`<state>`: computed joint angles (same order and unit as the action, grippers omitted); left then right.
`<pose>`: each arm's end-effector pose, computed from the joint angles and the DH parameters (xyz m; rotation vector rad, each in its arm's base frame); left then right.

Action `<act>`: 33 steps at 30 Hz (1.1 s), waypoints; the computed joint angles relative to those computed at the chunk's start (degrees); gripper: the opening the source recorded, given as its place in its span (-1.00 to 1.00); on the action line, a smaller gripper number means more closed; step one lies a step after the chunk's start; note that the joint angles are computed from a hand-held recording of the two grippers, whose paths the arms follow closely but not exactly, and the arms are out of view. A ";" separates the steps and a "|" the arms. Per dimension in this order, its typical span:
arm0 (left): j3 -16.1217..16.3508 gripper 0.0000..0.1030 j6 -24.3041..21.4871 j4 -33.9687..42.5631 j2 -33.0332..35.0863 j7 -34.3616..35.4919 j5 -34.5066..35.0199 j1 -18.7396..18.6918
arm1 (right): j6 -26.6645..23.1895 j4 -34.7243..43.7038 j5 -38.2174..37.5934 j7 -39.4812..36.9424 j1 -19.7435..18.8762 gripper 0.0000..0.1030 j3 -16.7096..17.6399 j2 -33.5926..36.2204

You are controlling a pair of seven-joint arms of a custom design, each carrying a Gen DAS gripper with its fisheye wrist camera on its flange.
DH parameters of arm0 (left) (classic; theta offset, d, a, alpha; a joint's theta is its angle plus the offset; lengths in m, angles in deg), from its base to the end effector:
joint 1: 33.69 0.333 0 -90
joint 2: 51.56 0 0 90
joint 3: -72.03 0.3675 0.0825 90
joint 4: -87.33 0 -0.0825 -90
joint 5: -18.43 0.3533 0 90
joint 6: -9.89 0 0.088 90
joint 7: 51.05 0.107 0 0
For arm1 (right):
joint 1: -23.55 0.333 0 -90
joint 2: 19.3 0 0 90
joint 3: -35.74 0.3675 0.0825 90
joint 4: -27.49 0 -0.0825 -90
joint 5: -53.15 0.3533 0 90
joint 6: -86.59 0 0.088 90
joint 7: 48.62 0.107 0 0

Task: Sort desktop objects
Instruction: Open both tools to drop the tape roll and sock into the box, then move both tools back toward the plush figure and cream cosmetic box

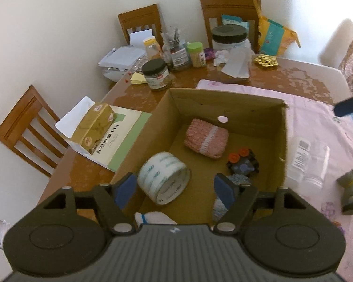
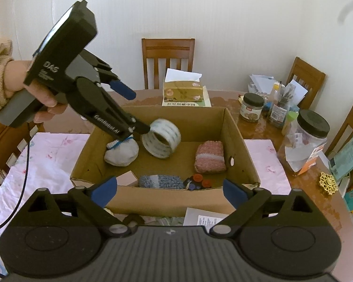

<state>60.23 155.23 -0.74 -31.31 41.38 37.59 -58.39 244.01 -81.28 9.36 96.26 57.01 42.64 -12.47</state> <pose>0.5751 -0.3970 0.5879 -0.9043 2.4150 -0.6396 0.4508 0.4143 0.5796 -1.9305 1.3583 -0.6109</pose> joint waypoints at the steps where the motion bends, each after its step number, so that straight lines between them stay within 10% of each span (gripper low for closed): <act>1: -0.14 0.49 0.34 -0.78 -0.57 0.04 -0.16 0.08 | 0.18 -0.03 -0.25 0.22 0.06 0.96 -0.02 -0.01; 33: -3.87 0.68 8.87 -22.65 -16.89 -6.35 -3.56 2.71 | -1.70 -5.85 -6.44 12.40 1.03 1.00 3.60 -4.24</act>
